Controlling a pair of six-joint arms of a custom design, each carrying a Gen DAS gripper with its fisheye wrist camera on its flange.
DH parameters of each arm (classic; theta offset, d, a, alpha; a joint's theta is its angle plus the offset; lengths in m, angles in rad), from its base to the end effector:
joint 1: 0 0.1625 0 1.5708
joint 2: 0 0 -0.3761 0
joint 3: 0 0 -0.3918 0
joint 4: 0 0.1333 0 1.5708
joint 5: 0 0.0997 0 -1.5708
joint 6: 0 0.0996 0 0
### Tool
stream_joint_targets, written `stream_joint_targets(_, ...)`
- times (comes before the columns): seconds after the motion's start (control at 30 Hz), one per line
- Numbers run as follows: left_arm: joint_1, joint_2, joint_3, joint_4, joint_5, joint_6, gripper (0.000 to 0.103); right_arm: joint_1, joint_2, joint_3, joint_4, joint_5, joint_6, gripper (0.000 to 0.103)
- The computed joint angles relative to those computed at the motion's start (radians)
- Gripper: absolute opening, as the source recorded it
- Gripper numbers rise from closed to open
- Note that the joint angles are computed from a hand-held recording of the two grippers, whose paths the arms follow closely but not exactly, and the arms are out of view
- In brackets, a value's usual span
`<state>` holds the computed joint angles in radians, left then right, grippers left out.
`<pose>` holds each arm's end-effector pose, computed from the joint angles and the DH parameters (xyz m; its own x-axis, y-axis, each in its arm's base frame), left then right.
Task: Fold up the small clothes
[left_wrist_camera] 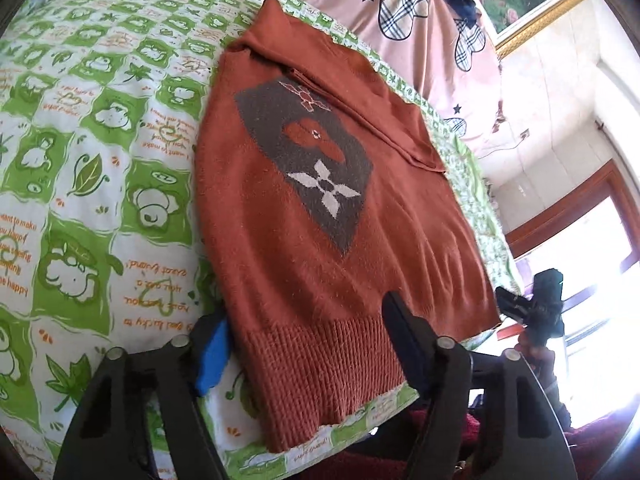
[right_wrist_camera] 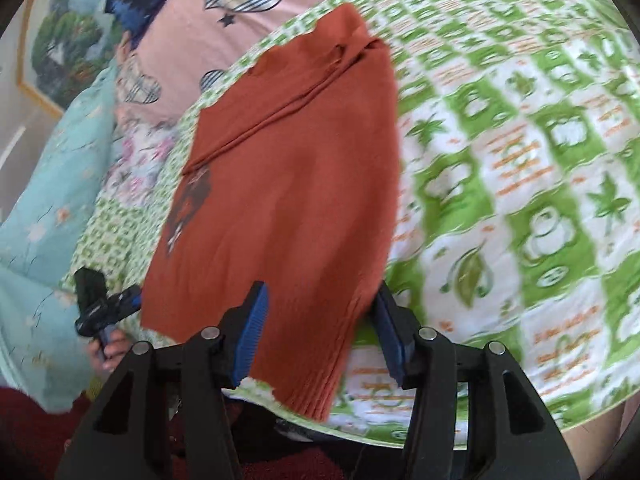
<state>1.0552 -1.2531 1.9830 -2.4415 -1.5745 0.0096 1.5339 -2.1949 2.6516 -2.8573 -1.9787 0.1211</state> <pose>-0.1418 -0.5198 0.1739 -0.8650 0.5018 0.0023 0.4965 0.8566 -0.1404 0.0839 -0.2699 0.3068 -0.8969 0.4054 0.1767 0.1342 0.6302 -0.7647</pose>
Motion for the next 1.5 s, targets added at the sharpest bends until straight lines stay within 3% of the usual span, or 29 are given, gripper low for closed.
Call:
stream_joint_targets(0.1,0.01,0.009,-0.011,0.009,-0.015,0.004,0.061,-0.078,-0.041,0.027,-0.033,0.126,-0.016,0.054)
stream_joint_targets(0.17,0.005,0.016,-0.014,0.014,-0.011,0.009,0.059,-0.103,-0.082,0.042,-0.017,0.17,-0.018,0.053)
stream_joint_targets(0.23,-0.002,0.025,-0.02,0.018,-0.003,0.017,0.058,-0.087,-0.084,0.041,0.006,0.15,-0.02,0.051)
stream_joint_targets(0.3,-0.009,0.028,-0.019,0.02,0.004,0.022,0.058,-0.041,-0.037,0.028,-0.005,0.08,-0.014,0.049)
stream_joint_targets(0.33,-0.012,0.029,-0.018,0.018,0.007,0.026,0.056,-0.027,-0.013,0.017,-0.007,0.057,-0.013,0.042)
stream_joint_targets(0.37,-0.015,0.031,-0.016,0.016,0.011,0.032,0.053,-0.018,0.01,0.008,-0.007,0.042,-0.015,0.019)
stream_joint_targets(0.4,-0.018,0.033,-0.016,0.015,0.015,0.038,0.038,-0.028,0.01,0.006,0.006,0.059,-0.018,0.006)
stream_joint_targets(0.43,-0.018,0.036,-0.02,0.03,0.016,0.041,0.014,-0.027,0.012,0.009,-0.002,0.059,-0.022,0.007)
stream_joint_targets(0.47,-0.017,0.039,-0.026,0.051,0.015,0.037,0.008,-0.016,0.011,0.015,-0.017,0.044,-0.033,0.007)
stream_joint_targets(0.57,-0.028,0.0,0.016,0.01,0.038,0.053,0.007,-0.038,-0.066,0.042,0.003,0.066,-0.048,0.006)
stream_joint_targets(0.67,-0.004,-0.009,0.032,-0.017,0.019,0.036,0.006,-0.118,-0.164,0.074,0.037,0.169,-0.053,0.006)
stream_joint_targets(0.83,0.0,-0.047,0.056,-0.127,-0.05,-0.012,0.006,-0.135,-0.257,0.077,-0.01,0.323,-0.083,0.006)
stream_joint_targets(1.0,-0.033,-0.058,0.023,-0.193,-0.071,-0.021,0.005,-0.045,-0.117,-0.003,-0.165,0.279,-0.1,0.006)
stream_joint_targets(1.13,-0.058,0.014,-0.06,-0.246,-0.08,-0.019,0.005,-0.009,0.047,-0.105,-0.284,0.214,-0.137,0.006)
stream_joint_targets(1.2,-0.072,0.064,-0.116,-0.258,-0.064,-0.021,0.005,0.021,0.154,-0.176,-0.338,0.143,-0.164,0.006)
stream_joint_targets(1.37,-0.093,0.235,-0.33,-0.254,-0.001,-0.029,0.005,0.014,0.352,-0.377,-0.353,0.058,-0.233,0.006)
stream_joint_targets(1.5,-0.102,0.4,-0.558,-0.182,0.072,-0.053,0.005,-0.03,0.467,-0.538,-0.32,0.055,-0.257,0.006)
